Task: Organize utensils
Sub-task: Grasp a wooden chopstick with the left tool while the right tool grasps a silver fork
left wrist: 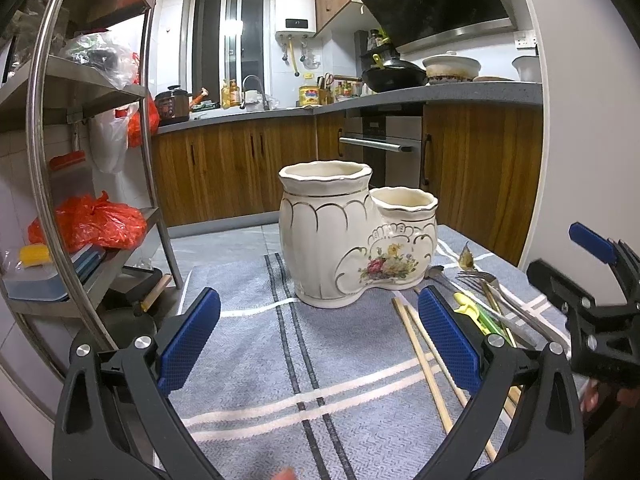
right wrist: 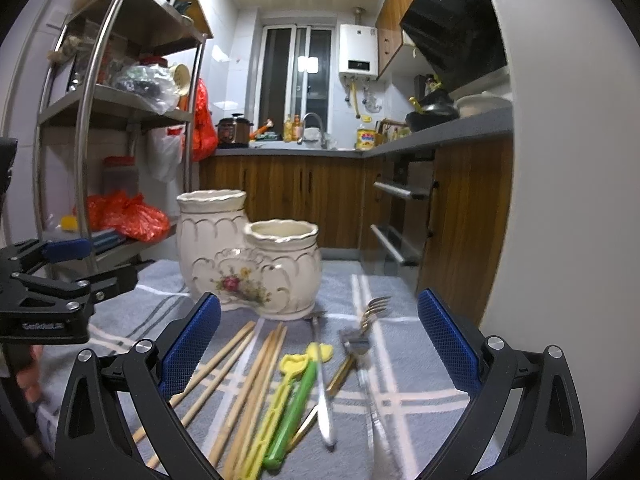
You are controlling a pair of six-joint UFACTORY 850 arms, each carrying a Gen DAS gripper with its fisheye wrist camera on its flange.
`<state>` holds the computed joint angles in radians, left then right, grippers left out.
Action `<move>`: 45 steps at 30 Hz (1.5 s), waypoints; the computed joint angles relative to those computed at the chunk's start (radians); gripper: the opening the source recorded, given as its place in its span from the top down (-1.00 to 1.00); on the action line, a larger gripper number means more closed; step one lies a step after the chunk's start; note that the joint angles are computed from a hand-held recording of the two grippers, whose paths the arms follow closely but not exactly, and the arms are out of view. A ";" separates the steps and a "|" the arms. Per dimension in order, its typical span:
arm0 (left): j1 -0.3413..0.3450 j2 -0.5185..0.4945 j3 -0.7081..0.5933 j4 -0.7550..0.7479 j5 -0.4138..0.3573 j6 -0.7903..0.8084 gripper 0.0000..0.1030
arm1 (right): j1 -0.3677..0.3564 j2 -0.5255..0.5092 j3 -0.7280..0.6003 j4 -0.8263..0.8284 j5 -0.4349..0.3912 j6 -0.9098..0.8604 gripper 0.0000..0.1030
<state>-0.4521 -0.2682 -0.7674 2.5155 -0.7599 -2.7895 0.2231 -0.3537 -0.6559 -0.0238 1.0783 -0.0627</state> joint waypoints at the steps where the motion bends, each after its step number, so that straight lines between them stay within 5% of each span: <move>1: 0.002 0.002 0.003 0.010 -0.003 -0.008 -0.90 | -0.006 0.003 0.001 0.003 0.008 0.001 -0.90; 6: 0.012 0.015 0.012 0.060 -0.006 -0.049 -0.90 | -0.055 0.027 -0.009 -0.028 -0.051 0.066 -0.90; 19: 0.016 -0.031 -0.054 0.085 0.178 0.039 -0.89 | -0.100 -0.004 -0.117 -0.092 -0.377 0.027 -0.86; 23: 0.031 -0.058 -0.093 0.116 0.302 0.027 -0.89 | -0.114 -0.036 -0.163 -0.178 -0.497 0.111 -0.40; 30: 0.042 -0.097 -0.149 0.221 0.468 -0.068 -0.16 | -0.117 -0.063 -0.202 -0.285 -0.593 0.227 0.14; 37: 0.012 -0.110 -0.174 0.057 0.515 0.142 0.37 | -0.115 -0.077 -0.221 -0.327 -0.641 0.274 0.29; 45: 0.004 -0.130 -0.214 -0.254 0.570 0.483 0.41 | -0.103 -0.106 -0.274 -0.400 -0.725 0.347 0.46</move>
